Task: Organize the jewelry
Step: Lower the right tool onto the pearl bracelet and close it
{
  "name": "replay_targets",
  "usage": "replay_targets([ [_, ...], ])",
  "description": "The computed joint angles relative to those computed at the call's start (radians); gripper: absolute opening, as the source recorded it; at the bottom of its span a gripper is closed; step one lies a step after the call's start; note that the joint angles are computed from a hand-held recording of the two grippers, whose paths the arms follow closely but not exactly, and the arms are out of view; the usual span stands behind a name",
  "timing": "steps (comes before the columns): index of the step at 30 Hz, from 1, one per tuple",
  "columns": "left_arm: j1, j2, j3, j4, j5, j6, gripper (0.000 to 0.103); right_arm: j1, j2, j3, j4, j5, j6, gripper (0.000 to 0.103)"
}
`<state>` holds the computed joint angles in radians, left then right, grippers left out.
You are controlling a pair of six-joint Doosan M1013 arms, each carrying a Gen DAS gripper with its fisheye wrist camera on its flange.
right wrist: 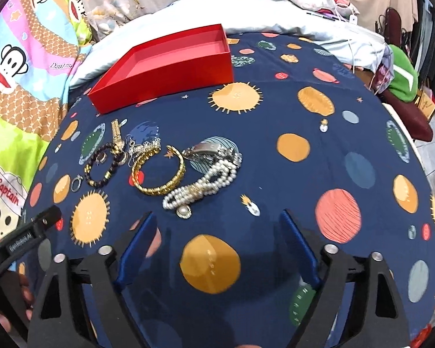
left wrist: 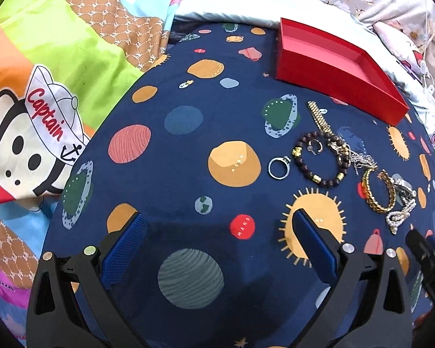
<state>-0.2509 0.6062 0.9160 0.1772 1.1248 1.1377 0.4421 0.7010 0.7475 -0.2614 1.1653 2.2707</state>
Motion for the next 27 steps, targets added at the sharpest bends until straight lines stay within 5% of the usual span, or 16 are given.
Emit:
replay_targets([
  [17,0.004,0.031,-0.039,-0.041,0.005,0.064,0.098,0.000,0.094,-0.138,-0.032,0.069,0.007,0.044],
  [27,-0.001,0.025,-0.032,-0.059,-0.007,0.081,0.098,-0.013,0.044,-0.059,0.015,0.045,-0.045,0.035],
])
